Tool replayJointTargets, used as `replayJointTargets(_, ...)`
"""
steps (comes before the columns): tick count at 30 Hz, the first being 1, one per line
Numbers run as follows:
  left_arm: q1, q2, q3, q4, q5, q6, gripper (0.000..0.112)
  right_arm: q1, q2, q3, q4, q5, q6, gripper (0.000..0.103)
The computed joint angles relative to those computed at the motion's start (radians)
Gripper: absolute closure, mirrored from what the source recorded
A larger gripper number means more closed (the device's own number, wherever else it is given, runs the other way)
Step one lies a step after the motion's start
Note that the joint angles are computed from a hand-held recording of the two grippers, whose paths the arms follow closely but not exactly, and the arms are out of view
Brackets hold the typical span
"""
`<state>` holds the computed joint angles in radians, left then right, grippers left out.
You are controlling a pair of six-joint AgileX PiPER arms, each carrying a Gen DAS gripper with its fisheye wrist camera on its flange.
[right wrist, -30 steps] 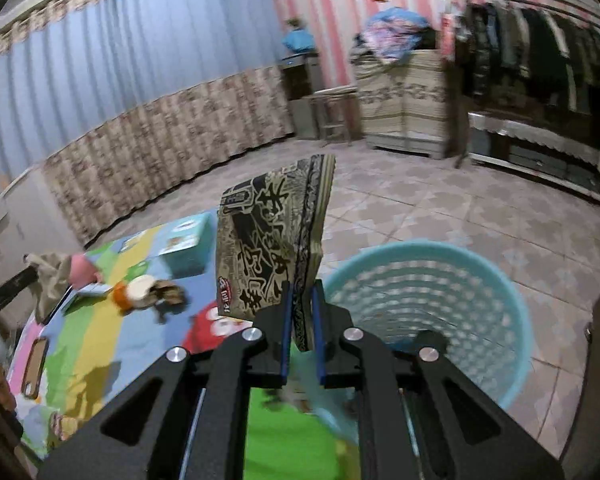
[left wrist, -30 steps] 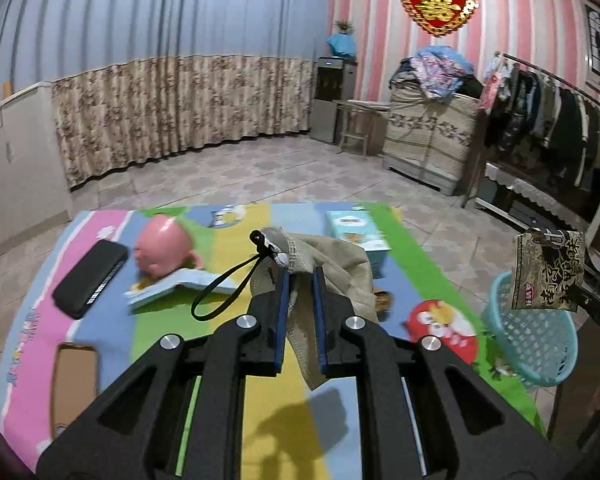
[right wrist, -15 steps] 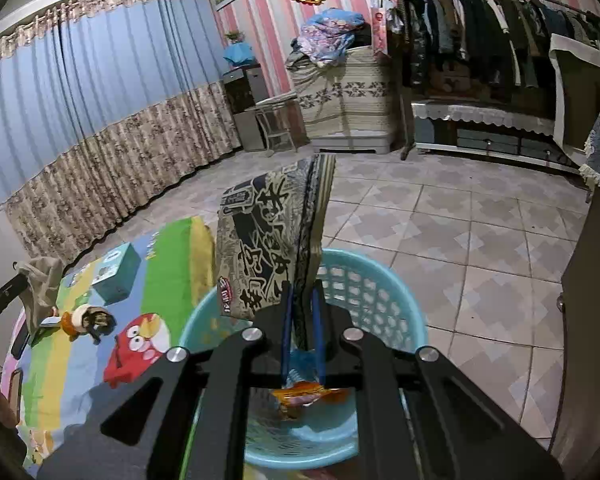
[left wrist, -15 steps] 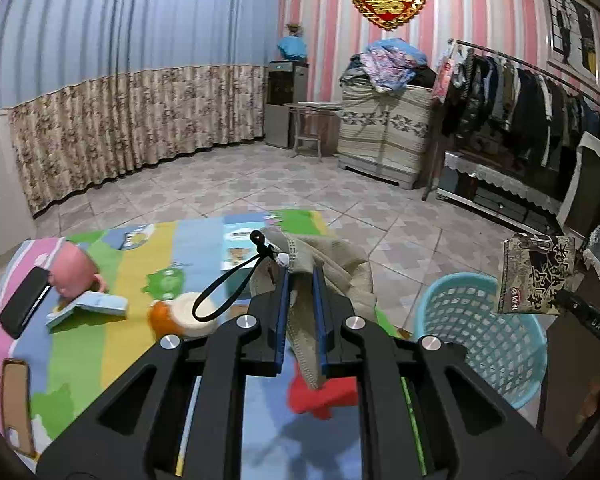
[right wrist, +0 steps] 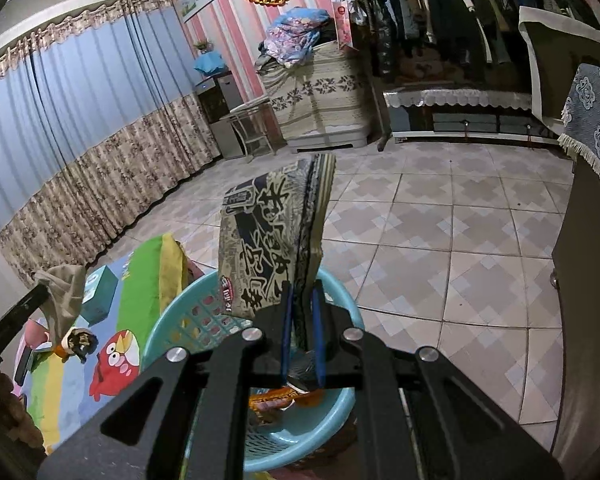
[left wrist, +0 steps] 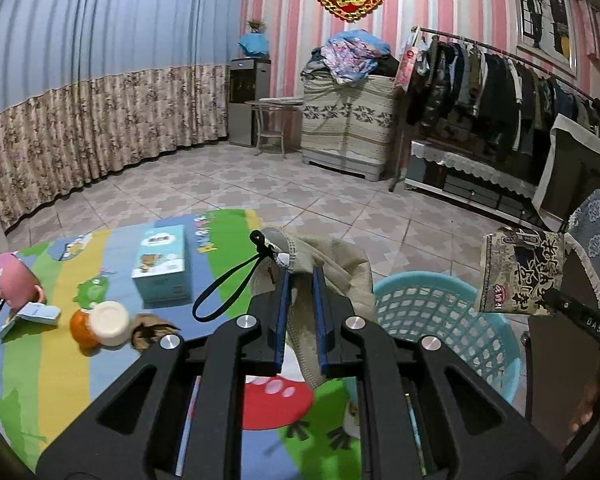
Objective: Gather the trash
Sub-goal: 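Carry the pouch over the basket and open the left gripper while the right carries the snack bag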
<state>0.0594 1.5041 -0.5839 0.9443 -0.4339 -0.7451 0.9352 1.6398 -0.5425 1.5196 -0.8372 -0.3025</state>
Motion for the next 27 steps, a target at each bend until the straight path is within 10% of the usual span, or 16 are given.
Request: replayJointTargets(27, -0.242, 0.158, -0.034, -0.334, 0.013, 0.305, 0.101, -0.061, 0.015, -0.026, 0.012, 0.078, -0.082, 0.093)
